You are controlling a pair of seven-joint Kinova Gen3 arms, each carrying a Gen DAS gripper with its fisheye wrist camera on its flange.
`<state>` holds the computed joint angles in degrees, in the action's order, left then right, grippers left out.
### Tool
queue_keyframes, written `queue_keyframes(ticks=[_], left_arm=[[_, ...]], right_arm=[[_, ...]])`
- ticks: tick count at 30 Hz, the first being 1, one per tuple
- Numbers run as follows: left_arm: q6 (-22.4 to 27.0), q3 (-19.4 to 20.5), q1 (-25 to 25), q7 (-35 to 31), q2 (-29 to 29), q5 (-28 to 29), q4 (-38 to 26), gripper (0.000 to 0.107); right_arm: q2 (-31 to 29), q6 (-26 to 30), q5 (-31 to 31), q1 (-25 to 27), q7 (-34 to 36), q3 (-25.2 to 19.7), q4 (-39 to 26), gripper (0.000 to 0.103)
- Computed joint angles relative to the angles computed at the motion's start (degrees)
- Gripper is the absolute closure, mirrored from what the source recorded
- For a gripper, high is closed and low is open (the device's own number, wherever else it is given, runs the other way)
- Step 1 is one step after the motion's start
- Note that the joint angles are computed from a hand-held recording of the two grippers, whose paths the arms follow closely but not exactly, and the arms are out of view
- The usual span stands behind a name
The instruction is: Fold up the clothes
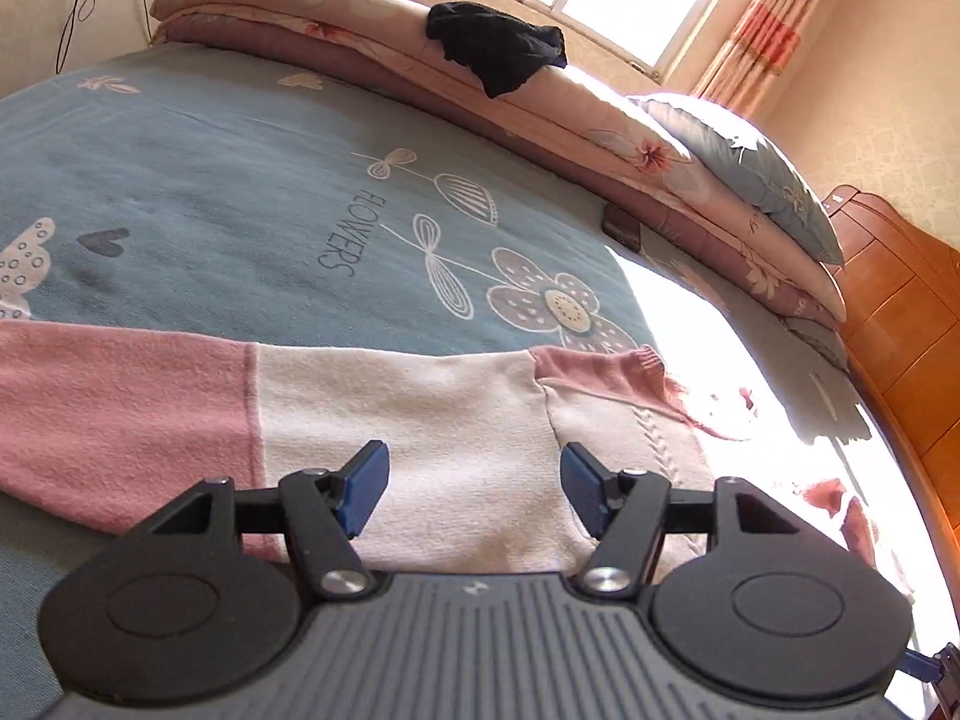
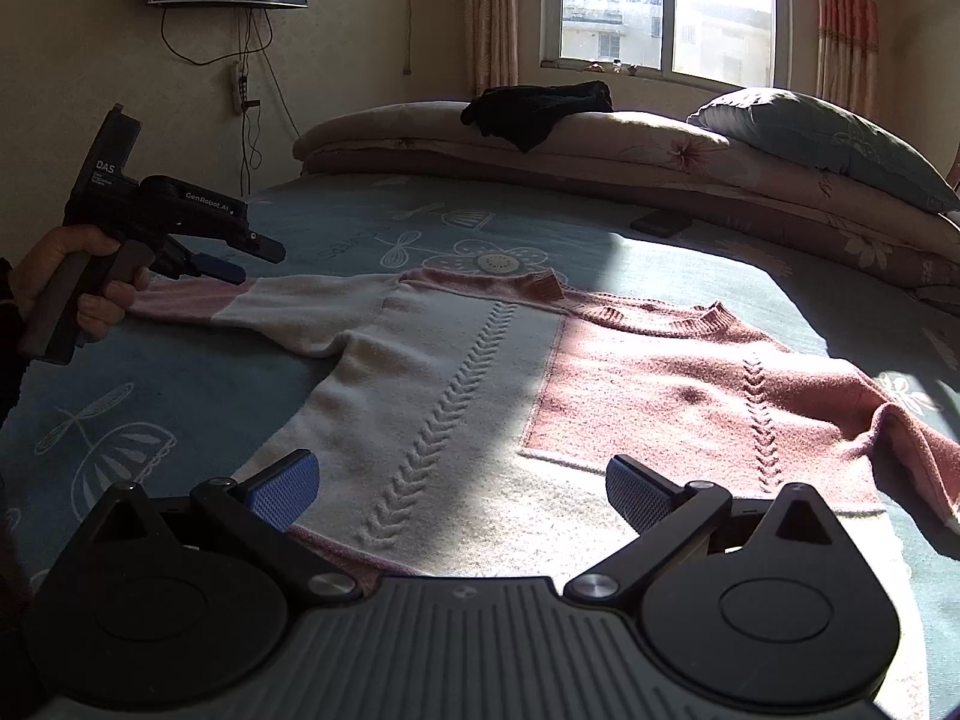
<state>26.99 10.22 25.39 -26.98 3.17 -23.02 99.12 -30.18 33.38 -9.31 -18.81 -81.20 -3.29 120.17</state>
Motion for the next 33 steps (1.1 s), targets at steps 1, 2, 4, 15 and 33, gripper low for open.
queue_keyframes(ticks=[1,2,4,15,33], left_arm=[[-1.8,1.3,-1.6,-1.0,0.7,2.3,0.5,0.042],[-3.7,3.6,-4.2,-2.2,1.3,4.7,1.1,0.041],[-5.3,8.8,-9.5,-2.2,2.6,6.6,1.8,0.041],[7.8,-3.8,4.0,11.8,-0.7,-9.1,1.3,0.045],[-4.6,2.0,2.0,-16.9,9.8,20.3,-6.6,0.032]], right_arm=[[0.1,0.2,-0.1,-0.1,-0.1,0.1,-0.1,0.0],[0.2,0.3,-0.2,0.0,-0.2,0.1,-0.1,0.0],[0.5,0.5,-0.3,-0.1,-0.2,0.3,-0.2,0.0],[1.0,-0.2,-1.9,-0.4,0.2,2.6,0.6,0.0],[-0.9,0.6,-1.5,0.2,1.5,4.0,1.4,0.0]])
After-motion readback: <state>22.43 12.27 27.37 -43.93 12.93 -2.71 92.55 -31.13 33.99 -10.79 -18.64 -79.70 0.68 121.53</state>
